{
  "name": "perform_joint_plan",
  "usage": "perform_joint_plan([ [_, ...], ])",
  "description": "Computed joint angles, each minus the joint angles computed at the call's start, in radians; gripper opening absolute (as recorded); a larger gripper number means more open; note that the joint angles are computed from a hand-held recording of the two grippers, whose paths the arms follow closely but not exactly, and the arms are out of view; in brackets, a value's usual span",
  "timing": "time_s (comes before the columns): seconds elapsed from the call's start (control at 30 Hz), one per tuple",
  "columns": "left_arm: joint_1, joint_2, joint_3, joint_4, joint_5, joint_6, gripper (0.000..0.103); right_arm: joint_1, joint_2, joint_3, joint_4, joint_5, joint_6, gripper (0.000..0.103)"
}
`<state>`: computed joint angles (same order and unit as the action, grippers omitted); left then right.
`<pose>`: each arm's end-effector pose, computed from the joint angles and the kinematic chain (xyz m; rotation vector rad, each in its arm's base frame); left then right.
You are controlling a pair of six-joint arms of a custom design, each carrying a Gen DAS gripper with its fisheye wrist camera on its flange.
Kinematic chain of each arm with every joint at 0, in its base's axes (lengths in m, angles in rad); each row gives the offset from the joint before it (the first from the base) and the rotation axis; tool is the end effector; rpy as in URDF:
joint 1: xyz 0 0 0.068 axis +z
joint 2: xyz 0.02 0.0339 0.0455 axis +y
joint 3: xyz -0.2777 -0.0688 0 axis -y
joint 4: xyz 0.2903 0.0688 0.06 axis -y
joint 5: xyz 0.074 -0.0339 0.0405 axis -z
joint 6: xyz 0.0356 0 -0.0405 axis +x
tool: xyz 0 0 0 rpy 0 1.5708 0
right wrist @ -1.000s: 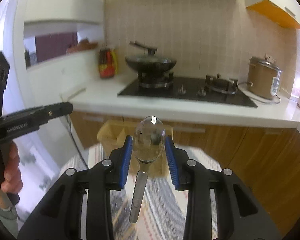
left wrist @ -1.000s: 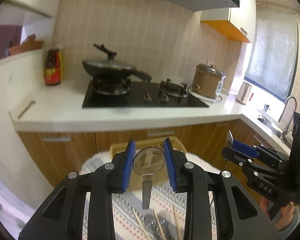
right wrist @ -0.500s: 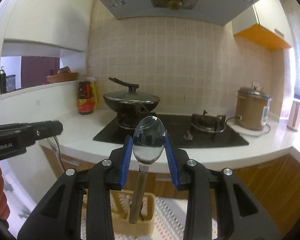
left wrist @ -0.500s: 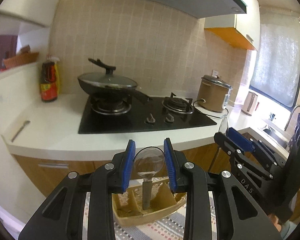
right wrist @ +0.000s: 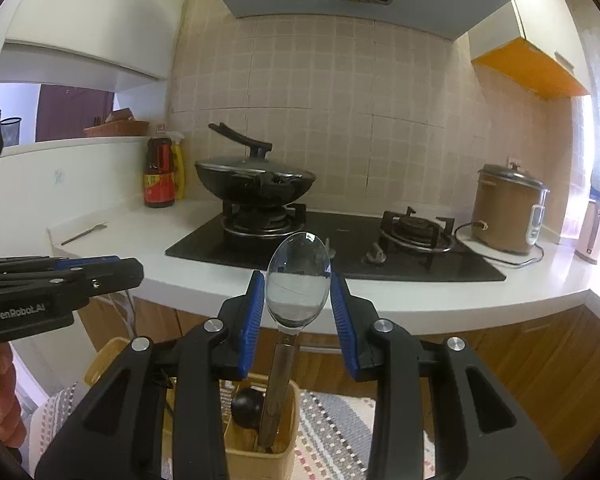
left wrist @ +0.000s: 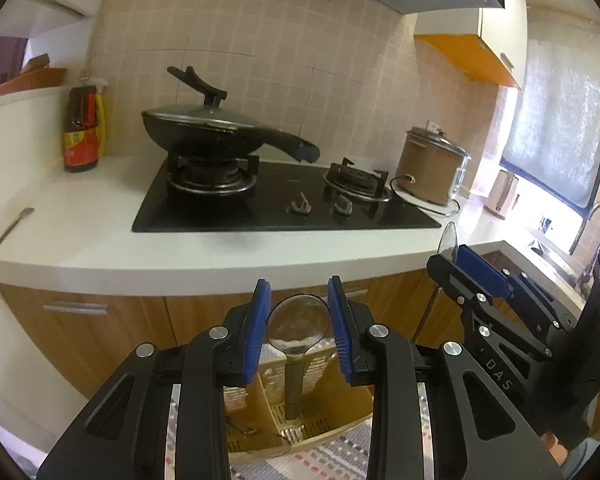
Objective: Organize utensils
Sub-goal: 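Carry both clear spoons over the beige basket and open both tools to drop them, then grasp a wooden chopstick with the left tool while the right tool grasps a clear spoon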
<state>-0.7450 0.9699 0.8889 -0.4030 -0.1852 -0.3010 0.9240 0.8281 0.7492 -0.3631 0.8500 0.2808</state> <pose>0.1909 -0.1672 0.3282 0.3432 2.0490 -0.4590 0.1506 0.1550 0.3133 -0.0790 1.8554 -0.0253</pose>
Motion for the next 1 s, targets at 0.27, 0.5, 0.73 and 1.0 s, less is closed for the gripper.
perform_joint_plan([
  [0.27,-0.034,-0.125,-0.020,-0.111,-0.026,-0.026,0.038,0.158,-0.061,0.059,-0.288,0.102,0.176,0.050],
  [0.5,-0.194,-0.252,0.022,-0.310,-0.170,-0.080,0.043,0.346,-0.064,0.204,-0.715,0.117,0.557,0.050],
  [0.73,-0.398,-0.336,0.005,-0.511,-0.346,-0.210,0.043,0.420,-0.024,0.217,-0.895,-0.073,0.803,0.050],
  [1.0,-0.306,-0.385,-0.142,-0.602,-0.154,-0.304,0.043,0.285,-0.047,0.036,-0.766,-0.415,0.788,0.050],
])
